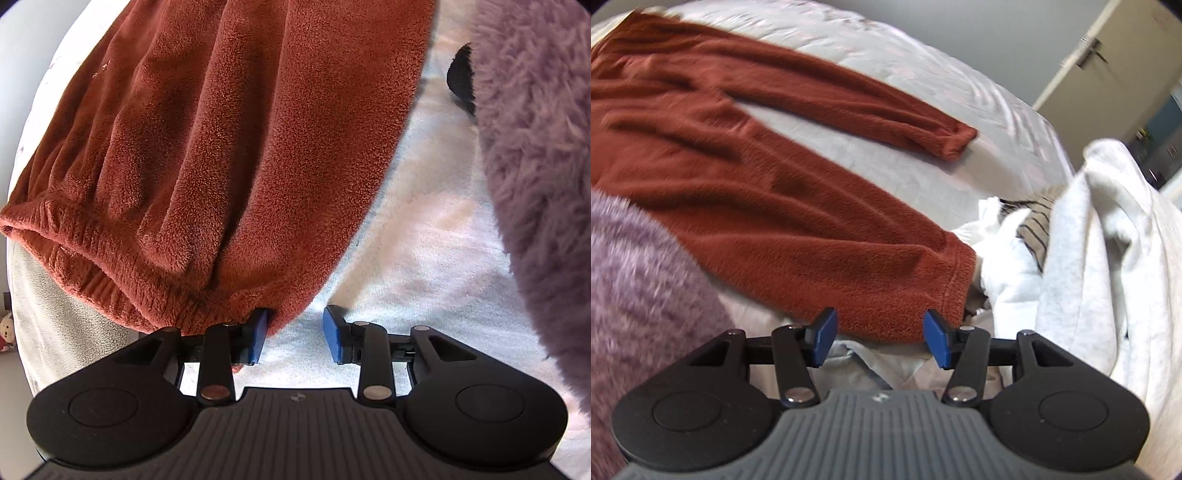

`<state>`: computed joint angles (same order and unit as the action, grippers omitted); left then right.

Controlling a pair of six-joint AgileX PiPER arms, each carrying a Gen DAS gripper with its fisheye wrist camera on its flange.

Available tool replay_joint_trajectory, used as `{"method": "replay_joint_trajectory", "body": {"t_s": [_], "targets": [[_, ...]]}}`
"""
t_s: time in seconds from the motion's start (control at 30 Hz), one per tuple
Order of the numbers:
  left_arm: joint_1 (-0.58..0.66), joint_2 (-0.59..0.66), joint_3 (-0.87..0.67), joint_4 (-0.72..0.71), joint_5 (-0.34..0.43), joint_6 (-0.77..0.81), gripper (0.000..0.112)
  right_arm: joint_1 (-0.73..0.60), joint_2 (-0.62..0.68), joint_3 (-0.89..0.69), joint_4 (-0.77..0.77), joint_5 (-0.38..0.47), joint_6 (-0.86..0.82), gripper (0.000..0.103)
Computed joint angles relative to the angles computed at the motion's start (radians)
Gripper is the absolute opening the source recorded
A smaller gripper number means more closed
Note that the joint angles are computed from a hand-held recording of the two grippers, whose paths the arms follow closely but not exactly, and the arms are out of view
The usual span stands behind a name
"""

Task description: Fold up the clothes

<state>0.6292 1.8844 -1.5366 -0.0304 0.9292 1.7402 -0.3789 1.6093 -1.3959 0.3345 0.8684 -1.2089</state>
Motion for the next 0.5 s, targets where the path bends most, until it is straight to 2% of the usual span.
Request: {"method": "replay_joint_trajectory", "body": {"t_s": [0.07, 0.17, 0.3, 0.37, 0.5], "targets": [[-0.003, 0.001, -0.025, -0.005, 0.035, 0.02, 0.031, 0.001, 0.012, -0.009, -0.006, 0.018, -0.079, 0.056], [-0.017, 0.011, -0.064, 0.005, 0.09, 0.023, 0.031, 0.018, 0.04, -0.028, -0.058, 0.018, -0.182, 0.062], [-0.04, 0.029, -0.084, 0.049, 0.099, -0.019, 0.035, 0.049, 0.09, -0.056, -0.135, 0.005, -0.294, 0.061], [-0.044, 0.04, -0.099, 0.061, 0.108, -0.036, 0.036, 0.063, 0.103, -0.047, -0.155, -0.032, -0.331, 0.06], [-0.036, 0.052, -0.129, 0.069, 0.13, -0.038, 0.042, 0.086, 0.116, 0.01, -0.205, -0.157, -0.394, 0.06]]}}
